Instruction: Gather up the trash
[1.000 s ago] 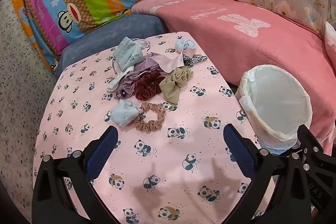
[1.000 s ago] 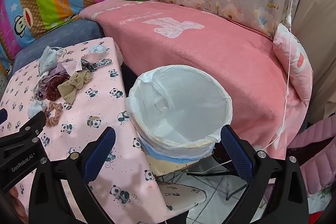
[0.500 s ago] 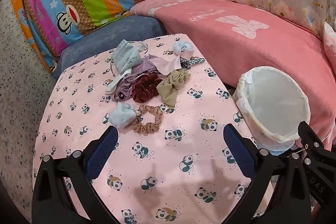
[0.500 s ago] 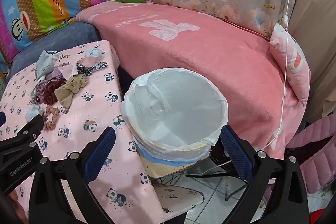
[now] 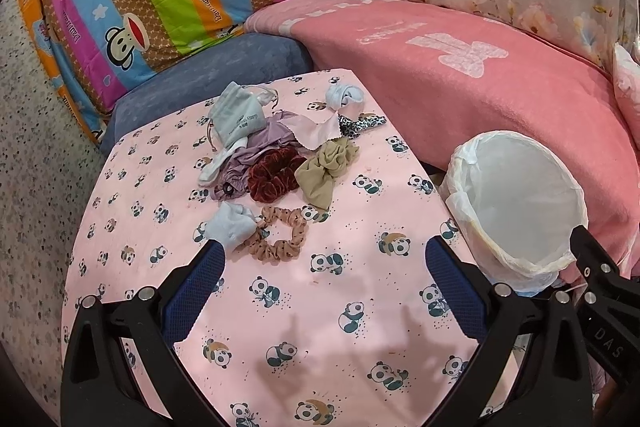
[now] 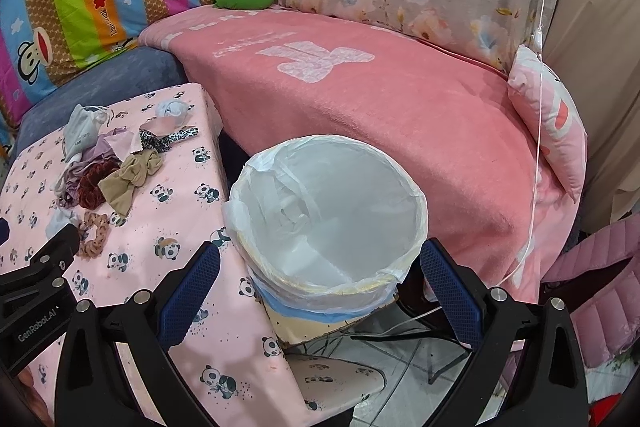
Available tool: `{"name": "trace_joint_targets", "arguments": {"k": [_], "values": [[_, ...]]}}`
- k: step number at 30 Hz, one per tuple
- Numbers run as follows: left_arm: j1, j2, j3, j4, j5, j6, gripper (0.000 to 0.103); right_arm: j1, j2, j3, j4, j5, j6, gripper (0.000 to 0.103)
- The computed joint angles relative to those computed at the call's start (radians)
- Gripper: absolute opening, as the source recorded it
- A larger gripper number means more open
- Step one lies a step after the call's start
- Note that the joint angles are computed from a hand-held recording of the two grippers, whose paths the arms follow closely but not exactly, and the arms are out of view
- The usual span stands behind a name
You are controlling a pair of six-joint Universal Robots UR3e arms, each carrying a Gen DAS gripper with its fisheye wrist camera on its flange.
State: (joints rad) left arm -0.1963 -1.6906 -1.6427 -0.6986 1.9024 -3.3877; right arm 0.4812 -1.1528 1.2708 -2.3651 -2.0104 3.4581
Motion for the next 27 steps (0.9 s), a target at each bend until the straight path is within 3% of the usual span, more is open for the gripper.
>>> {"name": "trace_joint_targets", "arguments": {"k": [27], "values": [[0.004, -0.007, 0.013, 0.000, -0.001, 0.005, 0.096, 0.006, 0.014, -0.021, 0.007, -0.002, 0.003, 0.098]]}}
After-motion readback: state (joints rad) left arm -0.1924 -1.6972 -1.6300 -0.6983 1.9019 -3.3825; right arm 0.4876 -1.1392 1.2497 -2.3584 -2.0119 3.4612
